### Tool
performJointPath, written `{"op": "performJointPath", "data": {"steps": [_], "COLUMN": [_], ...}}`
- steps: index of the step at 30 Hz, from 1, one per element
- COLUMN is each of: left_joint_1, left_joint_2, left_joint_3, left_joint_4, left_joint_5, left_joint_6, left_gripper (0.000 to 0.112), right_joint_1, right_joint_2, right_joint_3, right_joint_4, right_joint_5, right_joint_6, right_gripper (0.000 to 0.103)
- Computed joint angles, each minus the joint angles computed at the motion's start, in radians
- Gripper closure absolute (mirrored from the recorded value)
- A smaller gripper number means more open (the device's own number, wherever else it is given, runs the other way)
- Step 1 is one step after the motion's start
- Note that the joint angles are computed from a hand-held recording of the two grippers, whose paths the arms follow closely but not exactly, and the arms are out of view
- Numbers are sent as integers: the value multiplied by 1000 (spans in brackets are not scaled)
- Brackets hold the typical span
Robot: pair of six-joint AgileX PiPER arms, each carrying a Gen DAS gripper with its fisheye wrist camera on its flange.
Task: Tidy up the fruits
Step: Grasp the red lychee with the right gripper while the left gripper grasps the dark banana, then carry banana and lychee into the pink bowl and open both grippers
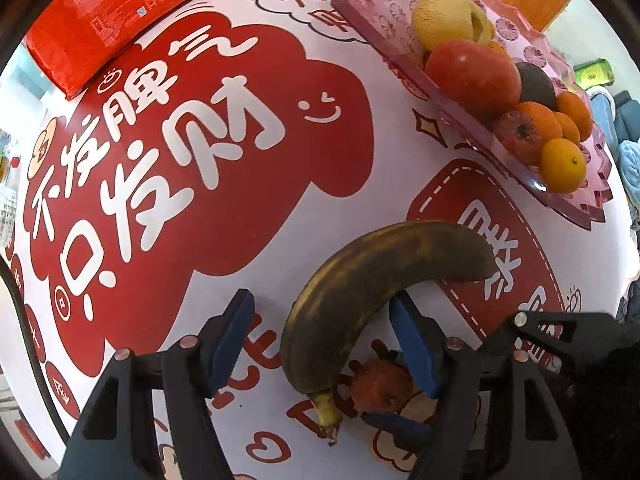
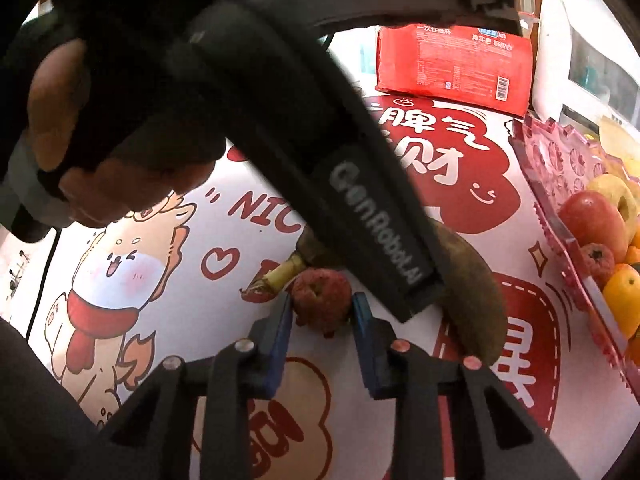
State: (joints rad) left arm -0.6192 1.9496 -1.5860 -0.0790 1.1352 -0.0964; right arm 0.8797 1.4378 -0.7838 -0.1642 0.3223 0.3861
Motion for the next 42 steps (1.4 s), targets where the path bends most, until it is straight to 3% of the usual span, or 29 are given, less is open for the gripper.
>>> {"op": "performJointPath", "data": {"steps": [7, 10, 18, 26, 30, 42], "left_joint_1": [-16, -21, -17, -22, -27, -75], "left_joint_2": [-36, -67, -141, -296, -371, -581], "left_joint_3": [73, 117, 234, 415, 474, 542], "left_joint_4": [5, -29, -46, -16, 26, 147], "left_joint_5": [-107, -162, -278, -420, -432, -365], "left_joint_6": [65, 117, 101, 29, -46, -375], "left_gripper": [49, 68, 75, 80, 80, 81], "right_joint_1": [-70, -72, -80, -77, -73, -12], "right_joint_2": [-57, -84, -129, -178, -199, -308], "right_joint_3": [22, 34, 66, 94, 99, 118], "right_joint_4": [93, 80, 67, 17, -2, -88], "right_joint_5": [29, 43, 67, 90, 105, 173], "right_joint_6": [-106, -95, -75, 2, 31, 169], "right_gripper": [73, 73, 73, 73, 73, 73]}}
